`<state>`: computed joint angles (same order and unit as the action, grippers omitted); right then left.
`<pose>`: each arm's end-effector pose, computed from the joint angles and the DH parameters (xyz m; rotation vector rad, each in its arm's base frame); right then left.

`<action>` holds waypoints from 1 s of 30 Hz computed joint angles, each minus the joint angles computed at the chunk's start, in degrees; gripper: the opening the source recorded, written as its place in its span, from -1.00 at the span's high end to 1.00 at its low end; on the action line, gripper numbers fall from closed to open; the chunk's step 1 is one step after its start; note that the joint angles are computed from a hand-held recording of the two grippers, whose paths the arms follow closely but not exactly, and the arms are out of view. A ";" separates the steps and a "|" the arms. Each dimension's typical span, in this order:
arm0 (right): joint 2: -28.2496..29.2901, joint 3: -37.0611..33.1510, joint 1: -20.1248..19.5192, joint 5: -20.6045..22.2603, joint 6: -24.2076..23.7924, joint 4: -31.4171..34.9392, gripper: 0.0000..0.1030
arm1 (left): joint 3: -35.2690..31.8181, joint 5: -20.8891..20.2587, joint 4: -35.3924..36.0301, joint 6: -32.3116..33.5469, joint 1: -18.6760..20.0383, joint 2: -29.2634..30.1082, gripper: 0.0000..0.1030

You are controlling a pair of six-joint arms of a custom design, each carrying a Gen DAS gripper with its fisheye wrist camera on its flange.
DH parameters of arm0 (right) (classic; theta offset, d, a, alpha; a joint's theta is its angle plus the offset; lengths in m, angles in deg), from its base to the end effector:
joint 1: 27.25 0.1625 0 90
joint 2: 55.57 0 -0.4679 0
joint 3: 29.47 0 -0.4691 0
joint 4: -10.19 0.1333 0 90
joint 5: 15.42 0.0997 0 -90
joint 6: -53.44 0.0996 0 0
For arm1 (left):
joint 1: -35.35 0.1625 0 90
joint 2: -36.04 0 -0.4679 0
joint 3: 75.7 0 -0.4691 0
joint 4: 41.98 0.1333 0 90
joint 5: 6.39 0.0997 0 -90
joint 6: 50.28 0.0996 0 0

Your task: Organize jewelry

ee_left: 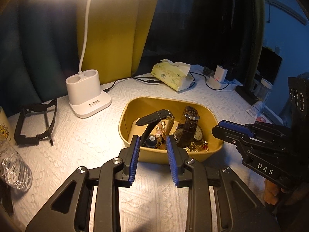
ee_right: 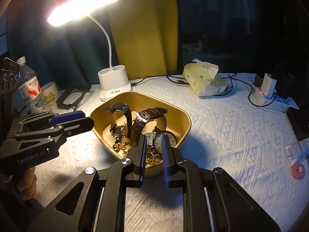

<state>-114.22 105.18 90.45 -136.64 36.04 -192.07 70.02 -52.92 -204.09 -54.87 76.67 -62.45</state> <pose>0.2990 -0.3938 0.0972 0.7538 -2.4168 0.8854 -0.1449 -0.3961 0.2573 0.7319 2.3911 -0.9364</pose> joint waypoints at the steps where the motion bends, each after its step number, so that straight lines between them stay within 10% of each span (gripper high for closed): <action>1: -0.05 0.13 0.26 -0.19 0.13 -0.08 0.68 | 0.26 0.14 0.43 -0.22 -0.29 -0.64 0.41; 30: -4.33 6.81 9.54 -8.57 8.09 -0.74 0.33 | 7.78 4.82 27.86 -16.05 -15.36 -25.17 0.29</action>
